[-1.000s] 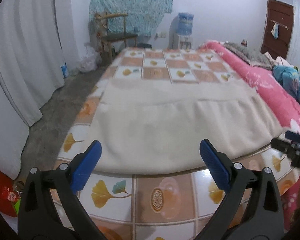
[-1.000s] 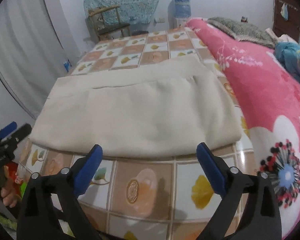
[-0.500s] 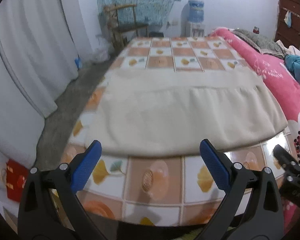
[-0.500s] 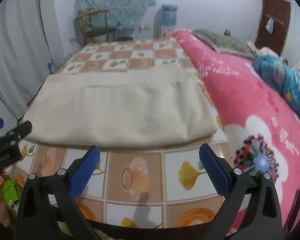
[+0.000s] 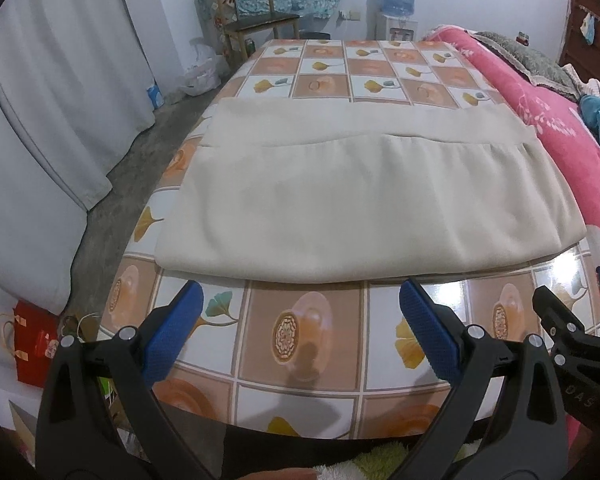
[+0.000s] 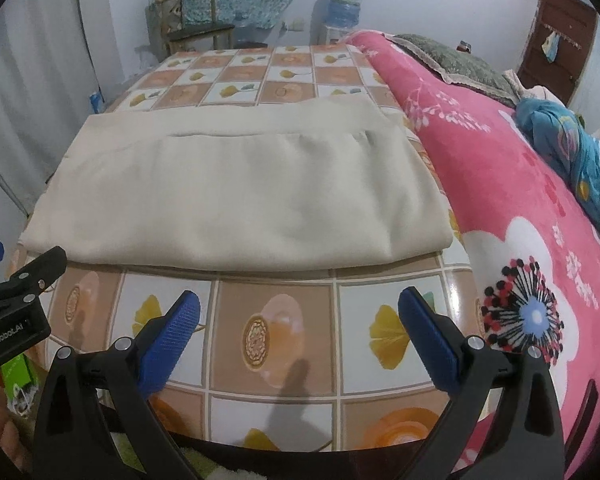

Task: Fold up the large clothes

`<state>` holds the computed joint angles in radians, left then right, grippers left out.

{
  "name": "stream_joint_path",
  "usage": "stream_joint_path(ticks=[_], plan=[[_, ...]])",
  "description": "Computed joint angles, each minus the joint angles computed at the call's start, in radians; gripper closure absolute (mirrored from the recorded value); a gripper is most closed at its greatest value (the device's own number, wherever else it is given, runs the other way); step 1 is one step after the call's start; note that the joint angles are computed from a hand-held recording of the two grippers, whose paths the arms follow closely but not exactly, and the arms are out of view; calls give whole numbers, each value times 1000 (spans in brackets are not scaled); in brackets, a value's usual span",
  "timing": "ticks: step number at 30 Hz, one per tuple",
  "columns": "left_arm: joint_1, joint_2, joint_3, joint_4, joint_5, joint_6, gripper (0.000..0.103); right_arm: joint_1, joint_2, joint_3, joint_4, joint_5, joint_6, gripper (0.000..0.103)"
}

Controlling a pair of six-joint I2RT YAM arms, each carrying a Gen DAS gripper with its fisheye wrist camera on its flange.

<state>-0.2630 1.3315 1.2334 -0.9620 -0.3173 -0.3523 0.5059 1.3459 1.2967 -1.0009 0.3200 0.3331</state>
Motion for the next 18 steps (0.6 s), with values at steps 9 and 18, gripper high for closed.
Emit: stream_joint_path(ticks=[9,18], plan=[[12,10,0,5,20,2,8,-5,18,14,-6,-11,-10,6],[15,9,-2,11,37,6,8,-18,19,19,-12,-19,-8,6]])
